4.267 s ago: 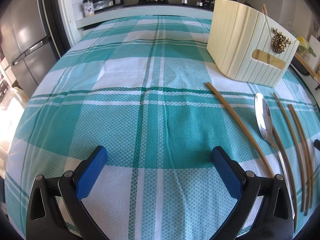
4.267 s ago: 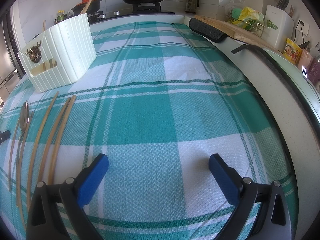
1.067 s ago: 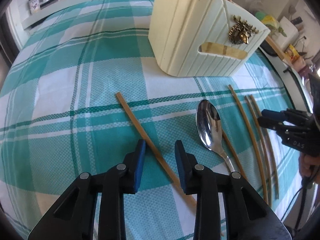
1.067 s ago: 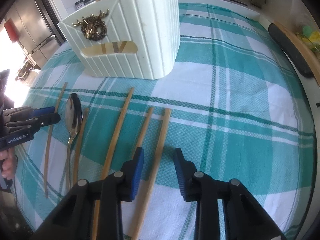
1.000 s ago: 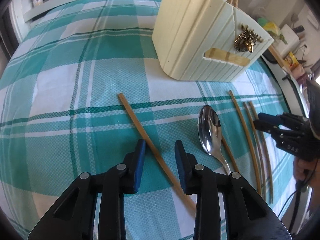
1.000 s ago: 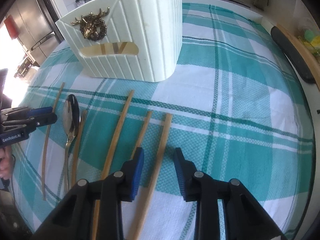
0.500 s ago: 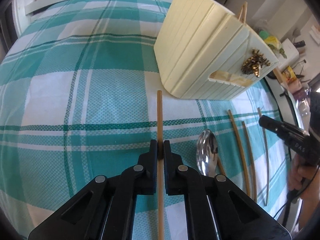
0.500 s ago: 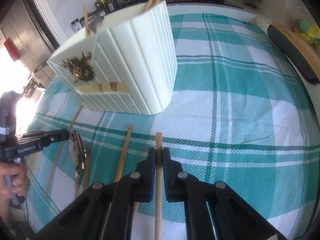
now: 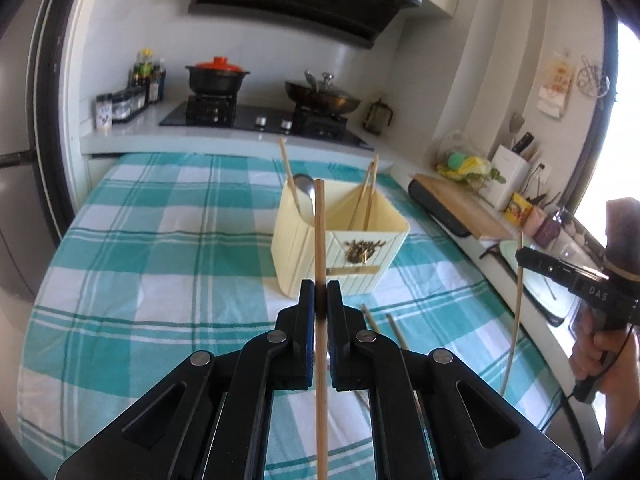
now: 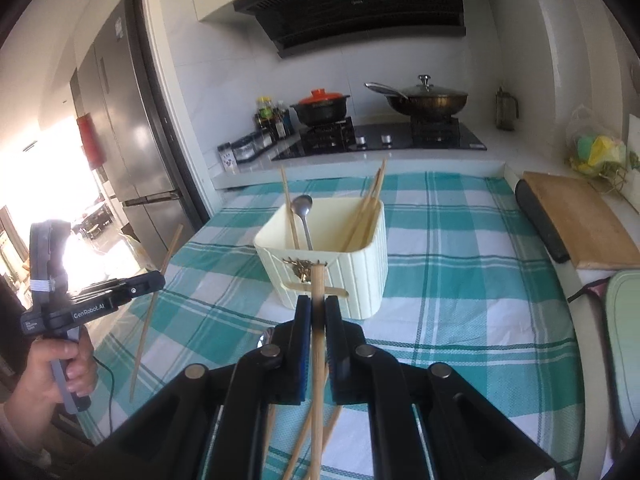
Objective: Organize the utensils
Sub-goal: 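Lift both chopsticks over the cream holder and open both tools to drop them in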
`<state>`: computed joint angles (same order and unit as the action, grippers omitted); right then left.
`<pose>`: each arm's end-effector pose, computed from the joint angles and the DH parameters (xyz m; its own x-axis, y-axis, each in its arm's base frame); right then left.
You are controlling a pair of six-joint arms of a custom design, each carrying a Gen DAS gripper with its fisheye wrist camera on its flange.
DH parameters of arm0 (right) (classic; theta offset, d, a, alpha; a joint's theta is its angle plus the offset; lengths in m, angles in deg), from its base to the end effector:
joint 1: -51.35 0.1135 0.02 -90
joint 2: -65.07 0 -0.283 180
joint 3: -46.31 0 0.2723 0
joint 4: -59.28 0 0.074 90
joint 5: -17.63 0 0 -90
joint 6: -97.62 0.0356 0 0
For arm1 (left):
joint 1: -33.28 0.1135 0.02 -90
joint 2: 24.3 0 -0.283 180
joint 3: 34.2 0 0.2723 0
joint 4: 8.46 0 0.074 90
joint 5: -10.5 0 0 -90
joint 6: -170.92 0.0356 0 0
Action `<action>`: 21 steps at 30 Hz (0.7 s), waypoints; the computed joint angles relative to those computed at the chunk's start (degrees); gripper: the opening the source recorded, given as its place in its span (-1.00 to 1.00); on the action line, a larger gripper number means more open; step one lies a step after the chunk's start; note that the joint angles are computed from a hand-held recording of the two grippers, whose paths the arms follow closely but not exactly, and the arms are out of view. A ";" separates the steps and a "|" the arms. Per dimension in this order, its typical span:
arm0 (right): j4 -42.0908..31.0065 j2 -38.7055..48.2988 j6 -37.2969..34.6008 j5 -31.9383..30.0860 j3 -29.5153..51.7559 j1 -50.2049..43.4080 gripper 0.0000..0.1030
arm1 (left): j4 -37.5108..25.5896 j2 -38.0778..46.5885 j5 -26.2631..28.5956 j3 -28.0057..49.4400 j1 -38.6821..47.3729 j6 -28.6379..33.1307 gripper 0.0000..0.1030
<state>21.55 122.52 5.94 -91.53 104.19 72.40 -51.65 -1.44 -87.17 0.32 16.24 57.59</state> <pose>0.2064 0.0920 0.2889 -0.5482 -0.2407 -0.8010 -0.5993 0.7811 0.1755 0.1152 -0.0303 0.2213 -0.5310 -0.2477 -0.8103 -0.0312 0.9614 -0.2735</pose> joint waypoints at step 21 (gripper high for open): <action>-0.17 -3.41 -1.04 3.37 5.95 6.24 -0.86 | -2.53 -3.86 0.55 7.76 -0.58 0.58 -0.93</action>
<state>21.38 119.11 4.90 -88.16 110.14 78.64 -54.18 -5.30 -86.61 8.08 15.66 58.17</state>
